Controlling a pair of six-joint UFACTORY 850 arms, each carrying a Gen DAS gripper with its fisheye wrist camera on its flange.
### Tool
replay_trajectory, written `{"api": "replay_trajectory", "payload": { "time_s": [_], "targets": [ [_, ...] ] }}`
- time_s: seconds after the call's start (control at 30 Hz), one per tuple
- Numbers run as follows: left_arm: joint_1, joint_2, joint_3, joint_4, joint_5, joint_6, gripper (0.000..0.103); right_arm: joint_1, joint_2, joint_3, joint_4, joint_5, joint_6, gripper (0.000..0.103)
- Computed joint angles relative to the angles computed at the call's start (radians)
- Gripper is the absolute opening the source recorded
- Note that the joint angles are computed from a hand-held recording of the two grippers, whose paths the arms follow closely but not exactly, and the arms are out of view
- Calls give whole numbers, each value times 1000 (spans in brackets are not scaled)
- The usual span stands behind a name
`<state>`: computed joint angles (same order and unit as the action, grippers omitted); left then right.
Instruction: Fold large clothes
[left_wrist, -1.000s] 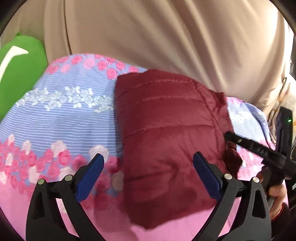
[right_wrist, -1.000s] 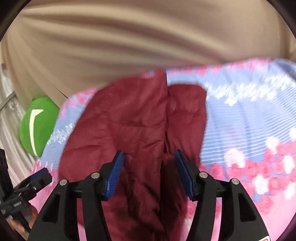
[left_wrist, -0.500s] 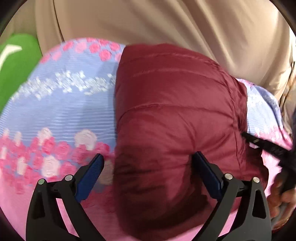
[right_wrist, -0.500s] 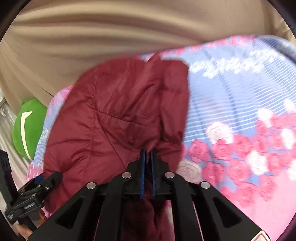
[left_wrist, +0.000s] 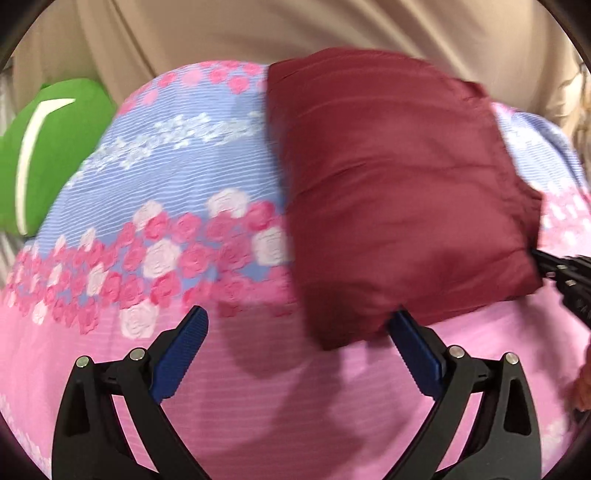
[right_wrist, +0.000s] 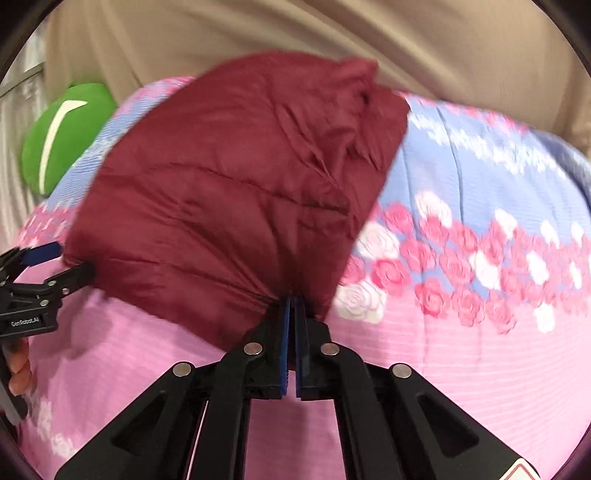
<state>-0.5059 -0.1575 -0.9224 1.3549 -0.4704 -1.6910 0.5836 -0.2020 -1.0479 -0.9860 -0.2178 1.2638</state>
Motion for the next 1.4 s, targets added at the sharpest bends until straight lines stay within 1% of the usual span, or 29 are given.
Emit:
{"api": "replay_trajectory", "payload": {
  "time_s": [0.03, 0.07, 0.1, 0.17, 0.2, 0.23, 0.27, 0.3, 0.4, 0.43, 0.47, 0.5, 0.57, 0.67, 0.73, 0.8, 0.83, 0.87, 0.93, 1.0, 1.07, 1.13, 1.17, 1.23, 1.4],
  "targets": [
    [10, -10, -1, -5, 8, -3, 95, 3, -8, -4, -44, -29, 45, 0],
    [25, -13, -2, -21, 36, 2, 95, 7, -15, -5, -96, -45, 97, 0],
    [30, -15, -3, -41, 41, 5, 95, 11, -15, -5, -115, -57, 117, 0],
    [20, -8, 1, -32, 18, -13, 95, 22, -1, 8, -154, -79, 177, 0],
    [9, -4, 4, -27, -3, -23, 95, 30, 13, 22, -190, -89, 232, 4],
    [-3, 2, 9, -15, -23, -39, 93, 37, 33, 42, -232, -99, 296, 13],
    [-19, 14, 20, 6, -41, -64, 93, 41, 47, 55, -259, -104, 334, 19],
    [-32, 24, 30, 16, -52, -80, 93, 45, 66, 73, -277, -102, 363, 21],
    [-76, 58, 57, 43, -75, -132, 93, 54, 118, 122, -279, -98, 407, 33],
    [-94, 69, 66, 46, -84, -146, 93, 59, 131, 136, -271, -102, 414, 41],
    [-112, 79, 74, 50, -94, -162, 94, 66, 146, 154, -265, -106, 422, 45],
    [-133, 88, 84, 65, -104, -194, 94, 78, 161, 172, -273, -119, 443, 47],
    [-162, 93, 96, 75, -121, -229, 94, 100, 182, 200, -283, -150, 467, 55],
    [-201, 94, 120, 108, -136, -316, 94, 137, 210, 245, -315, -197, 522, 62],
    [-222, 88, 130, 108, -147, -353, 94, 160, 226, 275, -319, -229, 544, 64],
    [-240, 73, 126, 66, -161, -334, 94, 164, 236, 292, -298, -228, 541, 64],
    [-251, 72, 127, 66, -174, -336, 94, 164, 245, 303, -289, -220, 544, 64],
    [-270, 72, 131, 76, -205, -355, 94, 166, 258, 316, -293, -216, 560, 65],
    [-292, 68, 133, 71, -238, -370, 95, 174, 273, 333, -307, -223, 584, 67],
    [-311, 63, 130, 47, -243, -364, 95, 194, 279, 343, -311, -249, 595, 67],
    [-333, 53, 124, 28, -268, -356, 95, 217, 278, 344, -330, -285, 608, 67],
    [-359, 43, 118, 23, -309, -358, 96, 247, 274, 344, -359, -331, 625, 69],
    [-363, 40, 115, 20, -315, -357, 96, 254, 273, 344, -366, -343, 626, 71],
    [-374, 31, 108, 9, -327, -351, 96, 269, 271, 343, -381, -365, 634, 72],
    [-383, 15, 96, -10, -355, -326, 97, 270, 270, 345, -390, -358, 640, 73]
  ]
}}
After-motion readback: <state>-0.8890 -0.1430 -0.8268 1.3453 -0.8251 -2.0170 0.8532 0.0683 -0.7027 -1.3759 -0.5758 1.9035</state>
